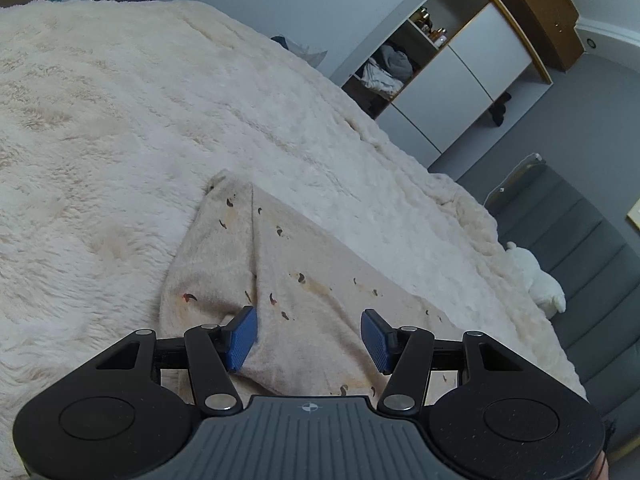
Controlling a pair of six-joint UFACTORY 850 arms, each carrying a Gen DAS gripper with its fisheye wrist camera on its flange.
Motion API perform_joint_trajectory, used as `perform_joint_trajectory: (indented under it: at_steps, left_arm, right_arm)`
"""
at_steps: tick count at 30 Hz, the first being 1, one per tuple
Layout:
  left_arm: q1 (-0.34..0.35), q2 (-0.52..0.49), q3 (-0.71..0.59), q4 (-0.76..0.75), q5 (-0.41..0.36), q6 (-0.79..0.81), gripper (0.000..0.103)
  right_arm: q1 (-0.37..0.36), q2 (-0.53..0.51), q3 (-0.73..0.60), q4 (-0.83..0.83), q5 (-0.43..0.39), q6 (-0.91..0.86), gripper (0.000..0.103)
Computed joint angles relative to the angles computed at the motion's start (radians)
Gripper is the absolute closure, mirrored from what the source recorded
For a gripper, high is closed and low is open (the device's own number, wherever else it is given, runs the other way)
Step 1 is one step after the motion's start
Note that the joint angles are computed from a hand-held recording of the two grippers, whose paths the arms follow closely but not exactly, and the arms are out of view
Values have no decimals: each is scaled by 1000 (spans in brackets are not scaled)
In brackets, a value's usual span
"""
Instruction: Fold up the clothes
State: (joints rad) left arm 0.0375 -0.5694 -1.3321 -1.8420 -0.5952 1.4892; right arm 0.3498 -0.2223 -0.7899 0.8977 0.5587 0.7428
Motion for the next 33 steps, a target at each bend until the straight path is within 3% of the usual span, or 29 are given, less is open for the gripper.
perform_joint_trajectory:
  at_steps: [2, 5, 9, 11, 13, 15, 17, 22, 25, 28, 33]
  left_arm:
    - [0, 3, 3, -2, -1, 3, 52]
    - [2, 5, 5, -4, -4, -1, 52]
    - [1, 10, 11, -3, -1, 4, 52]
    - [0, 15, 16, -3, 4, 9, 52]
    - [2, 19, 19, -6, 8, 13, 52]
    - [4, 23, 23, -11, 9, 13, 52]
    - [6, 27, 24, -17, 16, 12, 52]
    - [7, 35, 23, 0, 61, -6, 52]
    - [13, 48, 33, -1, 86, -10, 49]
    - [23, 61, 43, -26, 110, 10, 44]
    - [37, 75, 49, 36, 186, -31, 37]
  right_arm:
    - [18, 8, 18, -26, -12, 61, 73]
    - [52, -2, 24, -92, -5, 165, 72]
    - [73, -37, -10, -83, -18, 148, 71]
    - [69, -56, -29, -62, -30, 135, 78]
    - [72, -55, -25, -63, -10, 163, 102]
    - [83, -42, -14, -42, 22, 172, 103]
    - [101, -22, -2, 15, 36, 112, 103]
    - [115, 0, -20, 294, -97, -214, 99]
    - [145, 28, -9, 365, -63, -301, 90]
    - [201, 55, -33, 502, -29, -528, 87]
    - [307, 14, -159, 572, 27, -845, 78]
